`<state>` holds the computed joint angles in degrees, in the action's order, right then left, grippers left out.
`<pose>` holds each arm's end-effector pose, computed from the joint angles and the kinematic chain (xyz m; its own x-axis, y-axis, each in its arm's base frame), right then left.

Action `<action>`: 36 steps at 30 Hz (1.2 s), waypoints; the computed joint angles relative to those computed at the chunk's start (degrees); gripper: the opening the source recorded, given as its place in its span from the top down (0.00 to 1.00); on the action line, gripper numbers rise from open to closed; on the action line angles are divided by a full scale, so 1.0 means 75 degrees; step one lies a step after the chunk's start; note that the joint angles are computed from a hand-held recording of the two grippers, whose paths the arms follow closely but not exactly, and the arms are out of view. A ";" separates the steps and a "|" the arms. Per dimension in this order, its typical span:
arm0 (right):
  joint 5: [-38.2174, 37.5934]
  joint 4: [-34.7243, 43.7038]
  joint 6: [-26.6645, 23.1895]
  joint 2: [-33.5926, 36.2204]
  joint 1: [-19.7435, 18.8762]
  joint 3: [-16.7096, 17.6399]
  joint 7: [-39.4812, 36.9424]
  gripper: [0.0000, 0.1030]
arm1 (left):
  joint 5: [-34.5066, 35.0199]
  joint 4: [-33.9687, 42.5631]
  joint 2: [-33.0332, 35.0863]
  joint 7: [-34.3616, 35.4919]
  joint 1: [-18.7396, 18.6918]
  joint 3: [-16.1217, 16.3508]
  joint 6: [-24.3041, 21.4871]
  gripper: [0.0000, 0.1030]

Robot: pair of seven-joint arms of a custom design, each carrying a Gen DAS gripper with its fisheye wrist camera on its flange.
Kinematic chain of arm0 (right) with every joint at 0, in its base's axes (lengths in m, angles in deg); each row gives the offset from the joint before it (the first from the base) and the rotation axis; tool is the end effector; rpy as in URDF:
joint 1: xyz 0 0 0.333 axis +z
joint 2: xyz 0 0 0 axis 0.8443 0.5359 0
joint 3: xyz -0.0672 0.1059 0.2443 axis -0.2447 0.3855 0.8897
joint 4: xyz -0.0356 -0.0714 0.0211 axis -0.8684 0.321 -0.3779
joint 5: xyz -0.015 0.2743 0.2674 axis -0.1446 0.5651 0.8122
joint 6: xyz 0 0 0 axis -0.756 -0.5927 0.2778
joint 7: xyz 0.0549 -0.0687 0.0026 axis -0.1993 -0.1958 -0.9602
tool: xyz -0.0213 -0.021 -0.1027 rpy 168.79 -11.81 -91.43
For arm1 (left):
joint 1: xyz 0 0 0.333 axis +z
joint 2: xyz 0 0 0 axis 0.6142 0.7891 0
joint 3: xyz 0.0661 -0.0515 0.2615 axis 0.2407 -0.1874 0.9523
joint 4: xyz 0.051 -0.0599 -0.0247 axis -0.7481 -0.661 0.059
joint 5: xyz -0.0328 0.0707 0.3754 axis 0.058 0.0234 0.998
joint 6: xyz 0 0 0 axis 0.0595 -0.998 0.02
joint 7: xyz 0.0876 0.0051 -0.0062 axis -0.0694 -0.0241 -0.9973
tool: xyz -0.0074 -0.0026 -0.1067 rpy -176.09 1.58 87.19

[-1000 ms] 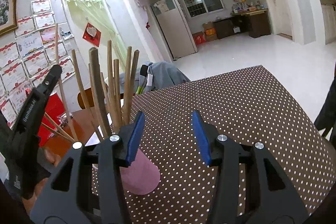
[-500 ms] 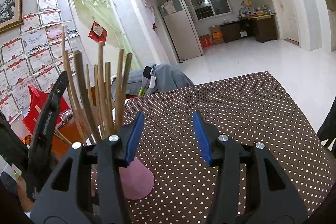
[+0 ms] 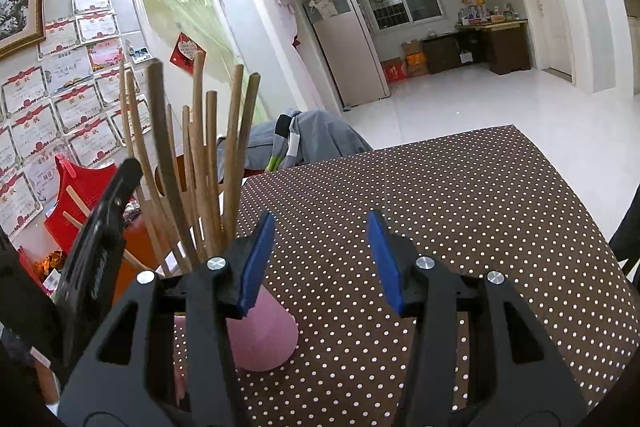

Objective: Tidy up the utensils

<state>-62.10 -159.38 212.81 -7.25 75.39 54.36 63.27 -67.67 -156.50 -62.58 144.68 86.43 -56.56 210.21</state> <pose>0.4076 0.1060 0.5853 0.1432 -0.9266 -0.3478 -0.4110 0.2640 -0.8726 0.4145 -0.2275 0.5503 -0.0897 -0.9952 0.0401 0.0705 -0.0465 -0.9964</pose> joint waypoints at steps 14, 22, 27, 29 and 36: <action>-0.0254 -0.0690 -0.0688 -0.1133 -0.0724 0.0875 0.0706 0.53 | 0.0490 -0.0968 -0.0061 0.0404 -0.2094 0.1710 -0.0977 0.69; -0.0558 -0.1193 -0.1163 -0.2323 -0.0977 0.1351 0.1341 0.52 | 0.0947 -0.1723 -0.0511 0.0500 -0.3887 0.3354 -0.1552 0.55; -0.0794 -0.1513 -0.1487 -0.3223 -0.1039 0.1734 0.1837 0.51 | 0.1474 -0.2149 -0.1064 0.0520 -0.5061 0.4477 -0.2321 0.54; -0.0940 -0.1600 -0.1638 -0.3561 -0.1087 0.1921 0.2030 0.50 | 0.1671 -0.2326 -0.1394 0.0465 -0.5388 0.4798 -0.2598 0.54; -0.1528 -0.1797 -0.2202 -0.4769 -0.1220 0.2614 0.2786 0.41 | 0.2273 -0.2874 -0.2553 0.0236 -0.6361 0.5770 -0.3578 0.50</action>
